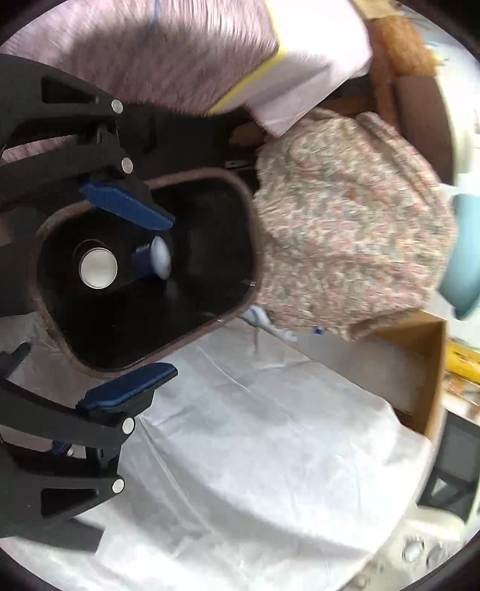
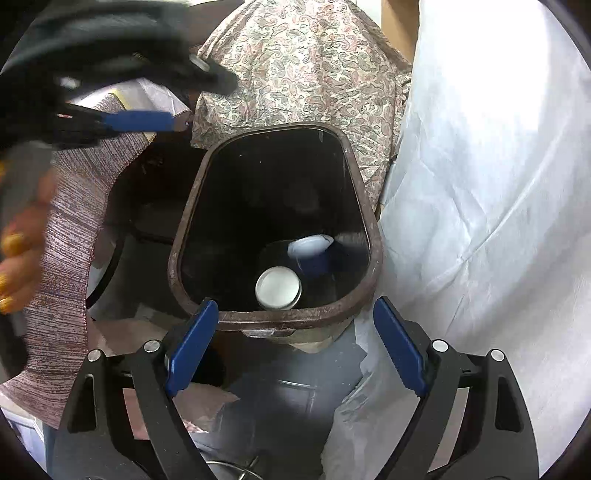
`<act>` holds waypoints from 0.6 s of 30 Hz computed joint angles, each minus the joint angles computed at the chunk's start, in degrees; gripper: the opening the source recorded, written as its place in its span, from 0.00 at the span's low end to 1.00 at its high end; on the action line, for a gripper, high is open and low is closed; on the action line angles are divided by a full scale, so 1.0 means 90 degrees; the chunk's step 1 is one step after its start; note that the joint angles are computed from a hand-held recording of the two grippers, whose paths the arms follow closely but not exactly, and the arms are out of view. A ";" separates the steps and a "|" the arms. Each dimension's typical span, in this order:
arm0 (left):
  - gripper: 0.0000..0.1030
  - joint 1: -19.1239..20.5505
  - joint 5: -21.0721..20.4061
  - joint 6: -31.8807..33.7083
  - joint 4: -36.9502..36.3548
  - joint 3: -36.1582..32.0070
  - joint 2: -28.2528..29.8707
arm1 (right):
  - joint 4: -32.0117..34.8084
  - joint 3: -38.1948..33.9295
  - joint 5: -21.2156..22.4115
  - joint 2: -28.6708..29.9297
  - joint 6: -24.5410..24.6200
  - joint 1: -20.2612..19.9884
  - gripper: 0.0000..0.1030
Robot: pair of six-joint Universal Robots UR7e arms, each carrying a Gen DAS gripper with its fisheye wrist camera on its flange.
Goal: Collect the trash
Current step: 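Open the left gripper over the bin to drop the yogurt cup, then grasp the green drink carton with the right gripper while the left gripper grasps the yellow can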
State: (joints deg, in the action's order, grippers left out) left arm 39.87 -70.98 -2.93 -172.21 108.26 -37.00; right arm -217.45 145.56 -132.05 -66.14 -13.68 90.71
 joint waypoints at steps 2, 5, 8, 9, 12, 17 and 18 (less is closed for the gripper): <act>0.78 -0.0136 0.0106 0.0113 -0.0308 0.0348 -0.0277 | -0.0028 0.0026 0.0038 0.0017 0.0043 -0.0004 0.83; 0.82 -0.0308 0.0213 0.0267 -0.0723 0.0867 -0.0721 | -0.0058 0.0036 0.0091 0.0035 0.0128 0.0073 0.83; 0.86 -0.0408 0.0241 0.0349 -0.0953 0.1351 -0.1241 | -0.0250 0.0041 0.0062 0.0113 0.0153 0.0262 0.83; 0.86 -0.0429 0.0281 0.0346 -0.0984 0.1466 -0.1375 | -0.0277 0.0029 0.0053 0.0125 0.0148 0.0329 0.83; 0.87 -0.0461 0.0464 0.0312 -0.1183 0.1942 -0.1946 | -0.0332 -0.0055 0.0016 0.0183 0.0076 0.0572 0.83; 0.88 -0.0499 0.0958 0.0239 -0.1474 0.2561 -0.2735 | -0.0261 -0.0291 0.0108 0.0280 -0.0032 0.1097 0.83; 0.88 -0.0495 0.1088 0.0257 -0.1534 0.2666 -0.2869 | -0.0221 -0.0349 0.0124 0.0277 -0.0075 0.1197 0.83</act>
